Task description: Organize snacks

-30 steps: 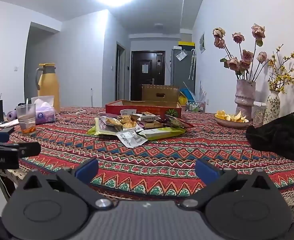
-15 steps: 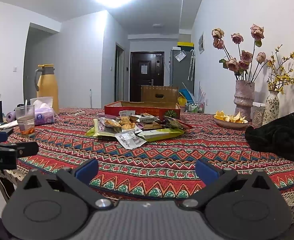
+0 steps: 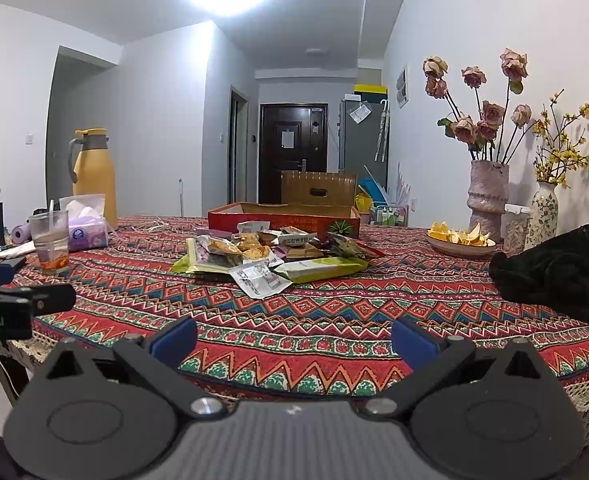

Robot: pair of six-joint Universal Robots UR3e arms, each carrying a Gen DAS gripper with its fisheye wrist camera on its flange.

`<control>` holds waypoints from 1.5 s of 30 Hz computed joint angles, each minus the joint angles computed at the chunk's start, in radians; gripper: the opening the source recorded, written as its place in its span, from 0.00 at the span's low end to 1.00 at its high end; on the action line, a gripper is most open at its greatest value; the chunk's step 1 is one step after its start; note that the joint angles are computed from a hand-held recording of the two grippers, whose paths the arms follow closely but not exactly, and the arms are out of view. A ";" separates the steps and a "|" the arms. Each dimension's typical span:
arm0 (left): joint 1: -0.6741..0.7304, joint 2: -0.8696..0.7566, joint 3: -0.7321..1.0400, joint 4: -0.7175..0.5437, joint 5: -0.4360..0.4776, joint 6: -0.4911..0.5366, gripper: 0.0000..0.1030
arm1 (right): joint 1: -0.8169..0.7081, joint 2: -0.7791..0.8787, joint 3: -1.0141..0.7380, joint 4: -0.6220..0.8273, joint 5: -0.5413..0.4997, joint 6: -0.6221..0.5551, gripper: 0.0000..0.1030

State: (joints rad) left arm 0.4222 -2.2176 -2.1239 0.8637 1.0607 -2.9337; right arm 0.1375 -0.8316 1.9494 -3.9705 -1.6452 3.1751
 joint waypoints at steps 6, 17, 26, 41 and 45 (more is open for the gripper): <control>0.001 0.002 -0.005 0.000 -0.001 0.001 1.00 | 0.001 0.002 -0.001 -0.005 -0.004 0.000 1.00; 0.004 0.005 -0.009 0.002 -0.004 0.003 1.00 | 0.002 0.002 0.000 -0.005 -0.006 0.003 1.00; 0.008 0.010 -0.009 -0.006 -0.008 0.005 1.00 | 0.002 0.002 0.000 -0.003 -0.005 0.003 1.00; 0.006 0.003 -0.013 0.003 -0.005 0.006 1.00 | 0.008 0.007 -0.005 0.002 -0.010 0.004 1.00; 0.000 -0.006 0.000 -0.018 0.004 0.010 1.00 | 0.007 0.019 -0.016 0.006 -0.010 0.004 1.00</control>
